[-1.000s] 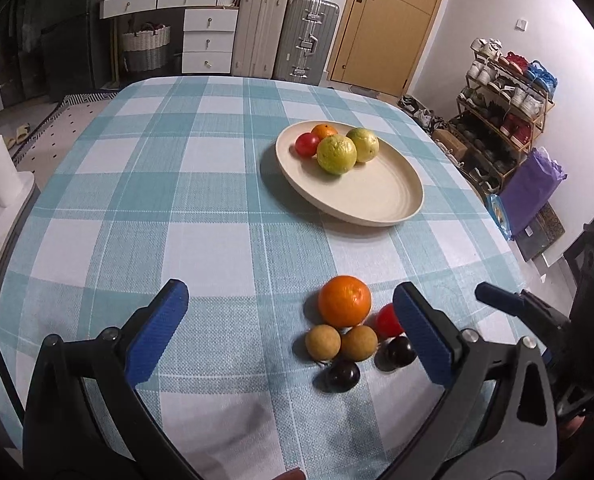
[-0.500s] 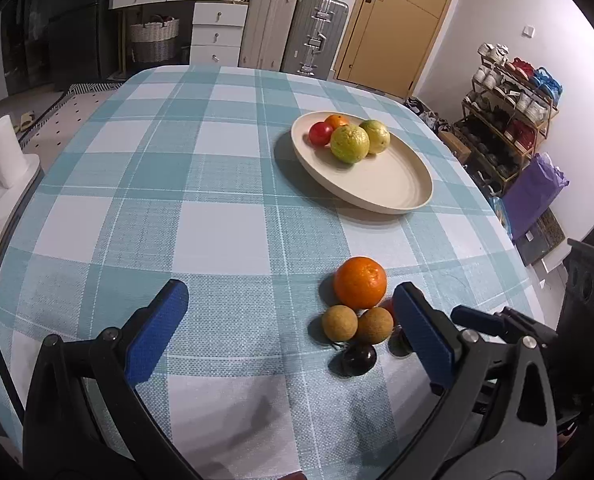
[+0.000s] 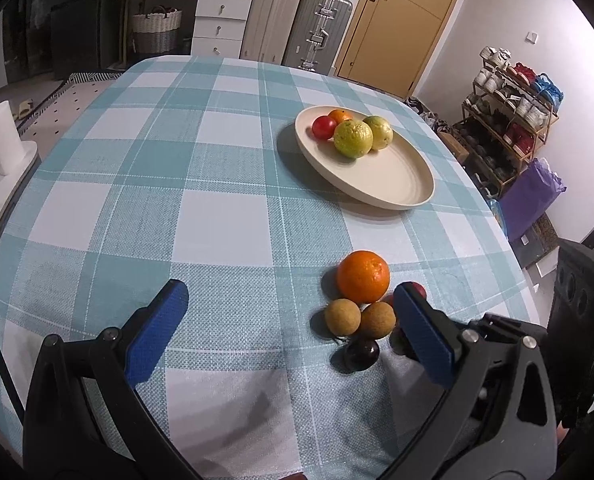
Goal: Organize fruits
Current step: 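Lower the right gripper onto a dark plum and close on it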
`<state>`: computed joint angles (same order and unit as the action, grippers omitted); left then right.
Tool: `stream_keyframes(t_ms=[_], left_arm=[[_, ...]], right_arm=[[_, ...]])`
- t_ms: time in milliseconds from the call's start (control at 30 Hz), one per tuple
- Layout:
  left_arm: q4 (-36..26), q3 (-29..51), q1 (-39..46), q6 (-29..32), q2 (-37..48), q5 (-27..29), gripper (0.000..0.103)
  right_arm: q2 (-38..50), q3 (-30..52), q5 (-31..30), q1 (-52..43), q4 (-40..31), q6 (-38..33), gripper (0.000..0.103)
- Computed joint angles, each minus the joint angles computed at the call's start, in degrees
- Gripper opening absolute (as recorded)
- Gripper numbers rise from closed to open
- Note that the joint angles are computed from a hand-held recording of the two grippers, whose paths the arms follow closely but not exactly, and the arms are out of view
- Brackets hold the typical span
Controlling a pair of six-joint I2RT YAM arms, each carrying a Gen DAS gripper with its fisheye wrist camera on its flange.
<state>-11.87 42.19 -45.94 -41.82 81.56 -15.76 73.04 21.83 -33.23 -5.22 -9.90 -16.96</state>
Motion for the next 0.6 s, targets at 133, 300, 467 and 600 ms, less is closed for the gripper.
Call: stream_keyframes(t_ms=[133,300,467,600], left_arm=[[0.3,-0.8,0.6,-0.2,-0.4,0.6,0.102],[1.1,-1.3,1.2,-0.1,-0.7,1.9,0.102],[1.4,-1.4,0.7,0.4,-0.5,3.1,0.102],[2.3,-2.4,0.7,-0.1,-0.8,5.1,0.102]], right_arm=[[1.3,0.5,-1.1,-0.8,-1.0,-1.3,0.025],[0.0,-0.1,0.0,-0.3,-1.0,-1.8,0.025],[-0.4,0.3,-2.3,-2.6,-2.3,-2.9,0.025],[-2.0,0.4,-3.4,-3.8,-3.8,-4.1,0.025]])
